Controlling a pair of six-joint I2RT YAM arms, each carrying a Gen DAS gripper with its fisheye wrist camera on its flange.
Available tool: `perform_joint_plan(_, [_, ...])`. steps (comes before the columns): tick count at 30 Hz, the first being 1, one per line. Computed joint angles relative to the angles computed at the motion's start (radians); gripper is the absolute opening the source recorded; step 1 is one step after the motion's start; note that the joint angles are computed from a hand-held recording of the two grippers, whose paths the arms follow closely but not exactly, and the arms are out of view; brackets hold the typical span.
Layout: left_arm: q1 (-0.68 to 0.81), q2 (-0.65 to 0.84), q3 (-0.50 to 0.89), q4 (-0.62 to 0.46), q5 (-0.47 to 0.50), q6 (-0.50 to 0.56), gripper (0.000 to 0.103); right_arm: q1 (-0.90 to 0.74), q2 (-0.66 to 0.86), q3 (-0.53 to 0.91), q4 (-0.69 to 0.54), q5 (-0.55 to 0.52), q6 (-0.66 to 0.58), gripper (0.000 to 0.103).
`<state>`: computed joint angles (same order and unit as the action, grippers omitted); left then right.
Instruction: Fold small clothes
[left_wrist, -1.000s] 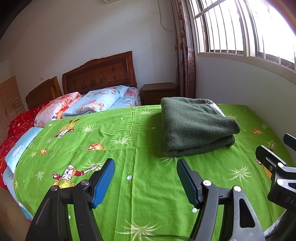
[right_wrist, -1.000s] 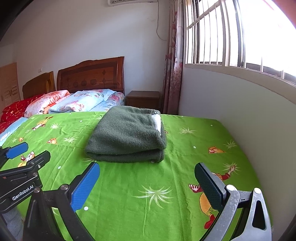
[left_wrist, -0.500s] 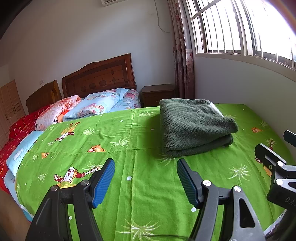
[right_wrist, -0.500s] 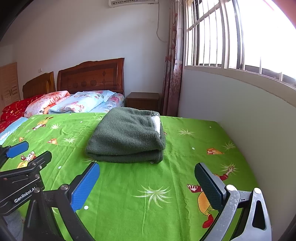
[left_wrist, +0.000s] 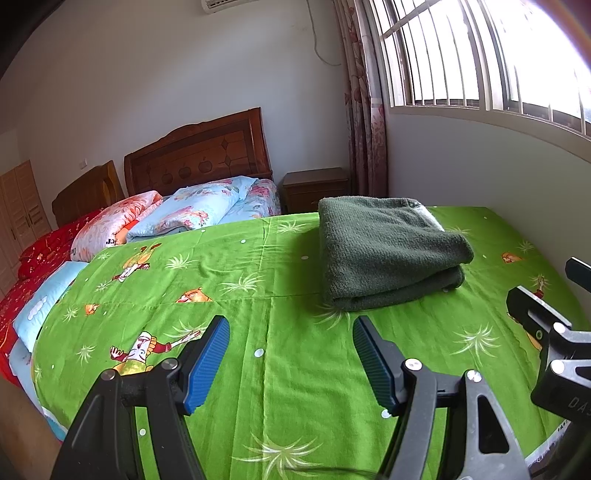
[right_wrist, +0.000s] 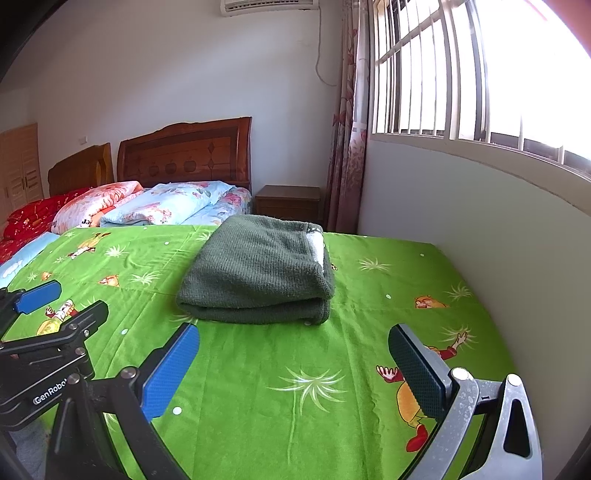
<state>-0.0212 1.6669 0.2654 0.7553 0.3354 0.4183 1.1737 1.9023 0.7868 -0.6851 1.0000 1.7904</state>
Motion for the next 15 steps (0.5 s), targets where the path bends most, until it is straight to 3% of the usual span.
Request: perform_joint_plan(15, [0.001, -0.005, -0.001, -0.009, 0.002, 0.002, 0.071, 0.0, -0.005, -0.003, 0.01, -0.002, -0.012, 0.103])
